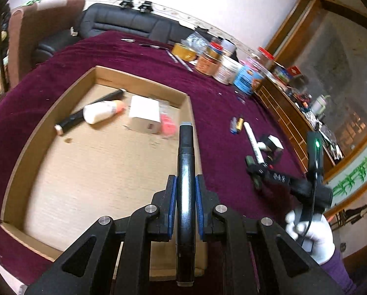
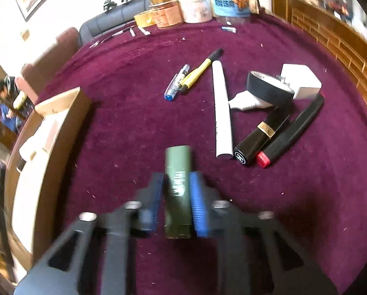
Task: Organize rigid objects
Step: 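Lower the marker into the tray with the left tool while the right tool lowers the lighter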
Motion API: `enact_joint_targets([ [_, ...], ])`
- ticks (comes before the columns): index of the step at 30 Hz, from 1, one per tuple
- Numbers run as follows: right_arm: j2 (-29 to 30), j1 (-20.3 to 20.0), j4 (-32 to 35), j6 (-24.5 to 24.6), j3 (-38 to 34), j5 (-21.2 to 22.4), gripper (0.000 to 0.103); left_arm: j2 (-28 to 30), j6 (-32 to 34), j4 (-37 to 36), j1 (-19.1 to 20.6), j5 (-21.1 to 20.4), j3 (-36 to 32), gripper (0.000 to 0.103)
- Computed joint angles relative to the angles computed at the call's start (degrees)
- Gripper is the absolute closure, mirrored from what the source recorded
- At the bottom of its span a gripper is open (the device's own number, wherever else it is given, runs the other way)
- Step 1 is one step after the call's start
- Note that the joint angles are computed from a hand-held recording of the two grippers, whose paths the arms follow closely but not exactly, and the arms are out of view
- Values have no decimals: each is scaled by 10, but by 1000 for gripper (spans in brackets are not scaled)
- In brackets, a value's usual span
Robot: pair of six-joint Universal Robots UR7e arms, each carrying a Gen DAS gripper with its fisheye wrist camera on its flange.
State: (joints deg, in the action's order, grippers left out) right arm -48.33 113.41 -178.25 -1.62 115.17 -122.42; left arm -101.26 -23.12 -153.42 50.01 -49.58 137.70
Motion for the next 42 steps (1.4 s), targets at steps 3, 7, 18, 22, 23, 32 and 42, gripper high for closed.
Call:
enact_joint_targets([
  [3, -20, -13, 4, 5, 13, 36, 86, -5, -6, 24, 18, 13, -13, 91],
  [7, -42, -22, -3, 0, 31, 109, 86, 2, -15, 52, 46, 13, -33, 91],
  [18, -36, 9, 60, -5, -4, 248, 85, 91, -11, 128, 127, -12, -136, 92],
  [22, -7, 21, 98, 3, -37, 274, 85, 129, 0, 138, 145, -8, -171, 92],
  [23, 3, 26, 106, 3, -48, 274, 85, 135, 4, 137, 148, -7, -177, 92],
  [32, 86, 46, 171, 12, -131, 254, 85, 134, 17, 96, 159, -19, -183, 82],
  [42, 133, 66, 190, 8, -178, 215, 83, 9, 24, 38, 68, 63, -79, 52],
])
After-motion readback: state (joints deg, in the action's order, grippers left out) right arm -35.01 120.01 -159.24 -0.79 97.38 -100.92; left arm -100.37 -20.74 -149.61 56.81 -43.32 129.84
